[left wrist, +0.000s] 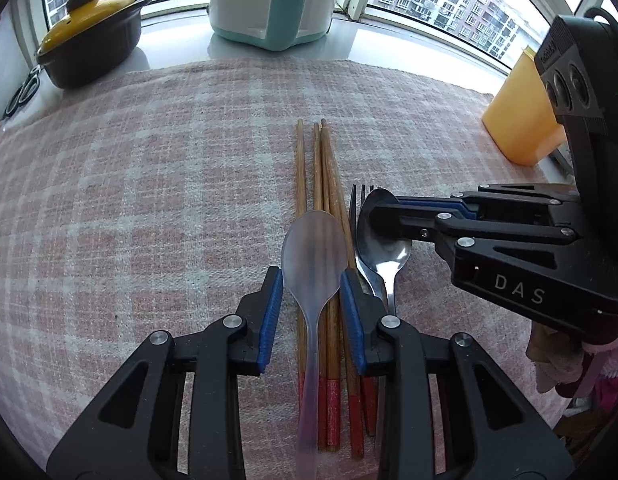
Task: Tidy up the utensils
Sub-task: 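Grasp the metal spoon with the right tool while the left tool grasps the clear plastic spoon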
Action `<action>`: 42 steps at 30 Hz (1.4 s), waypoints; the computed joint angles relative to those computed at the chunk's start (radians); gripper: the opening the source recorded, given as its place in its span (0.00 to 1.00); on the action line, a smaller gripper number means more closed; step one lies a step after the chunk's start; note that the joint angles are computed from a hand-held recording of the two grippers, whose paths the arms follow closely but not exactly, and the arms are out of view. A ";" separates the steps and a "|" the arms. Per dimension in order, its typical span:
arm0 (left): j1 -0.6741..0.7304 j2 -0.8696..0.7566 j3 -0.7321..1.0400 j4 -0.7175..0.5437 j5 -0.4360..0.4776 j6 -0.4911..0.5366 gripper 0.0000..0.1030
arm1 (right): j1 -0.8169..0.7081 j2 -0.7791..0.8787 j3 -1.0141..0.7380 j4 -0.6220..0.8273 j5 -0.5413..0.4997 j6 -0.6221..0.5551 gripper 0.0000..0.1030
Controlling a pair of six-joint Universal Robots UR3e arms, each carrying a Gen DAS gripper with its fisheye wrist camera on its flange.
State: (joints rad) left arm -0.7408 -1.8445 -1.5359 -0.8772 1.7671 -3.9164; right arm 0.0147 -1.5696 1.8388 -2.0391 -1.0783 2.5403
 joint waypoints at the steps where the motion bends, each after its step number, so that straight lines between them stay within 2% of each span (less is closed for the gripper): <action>1: -0.002 -0.001 0.004 -0.005 0.003 0.001 0.29 | -0.001 0.000 -0.001 0.001 0.001 0.000 0.07; 2: -0.003 -0.007 0.015 -0.013 0.003 0.006 0.31 | -0.003 0.000 -0.002 0.005 0.003 0.000 0.06; 3: -0.003 -0.011 0.022 -0.019 0.004 0.007 0.38 | -0.006 -0.001 -0.003 0.009 0.009 0.000 0.05; 5: -0.005 -0.017 0.027 -0.019 0.008 0.011 0.43 | -0.013 -0.004 -0.005 0.016 0.015 0.002 0.02; 10: -0.007 -0.038 0.043 -0.024 0.015 0.022 0.43 | -0.025 -0.001 -0.009 0.030 0.027 -0.007 0.02; 11: -0.007 -0.038 0.041 -0.021 0.014 0.022 0.41 | -0.025 -0.001 -0.008 0.029 0.026 -0.008 0.02; 12: -0.006 -0.036 0.036 -0.012 0.011 0.020 0.35 | -0.026 0.000 -0.008 0.030 0.027 -0.012 0.02; 16: -0.004 -0.035 0.032 -0.003 0.014 0.026 0.35 | -0.024 0.013 -0.022 0.056 0.022 -0.022 0.09; 19: 0.001 -0.023 0.012 0.010 0.005 0.030 0.34 | -0.024 0.008 -0.012 0.048 0.023 -0.022 0.08; 23: -0.003 -0.008 0.002 0.009 0.016 0.024 0.34 | -0.025 0.000 -0.005 0.036 0.036 -0.008 0.01; 30: -0.013 0.046 -0.025 0.007 0.047 -0.006 0.34 | -0.040 -0.035 0.014 0.034 0.050 0.001 0.00; 36: -0.024 0.075 -0.023 -0.006 0.070 -0.019 0.34 | -0.095 -0.089 0.021 0.079 0.087 -0.028 0.00; 42: -0.043 0.084 0.012 -0.025 0.095 -0.025 0.34 | -0.175 -0.144 0.003 0.182 0.135 -0.090 0.00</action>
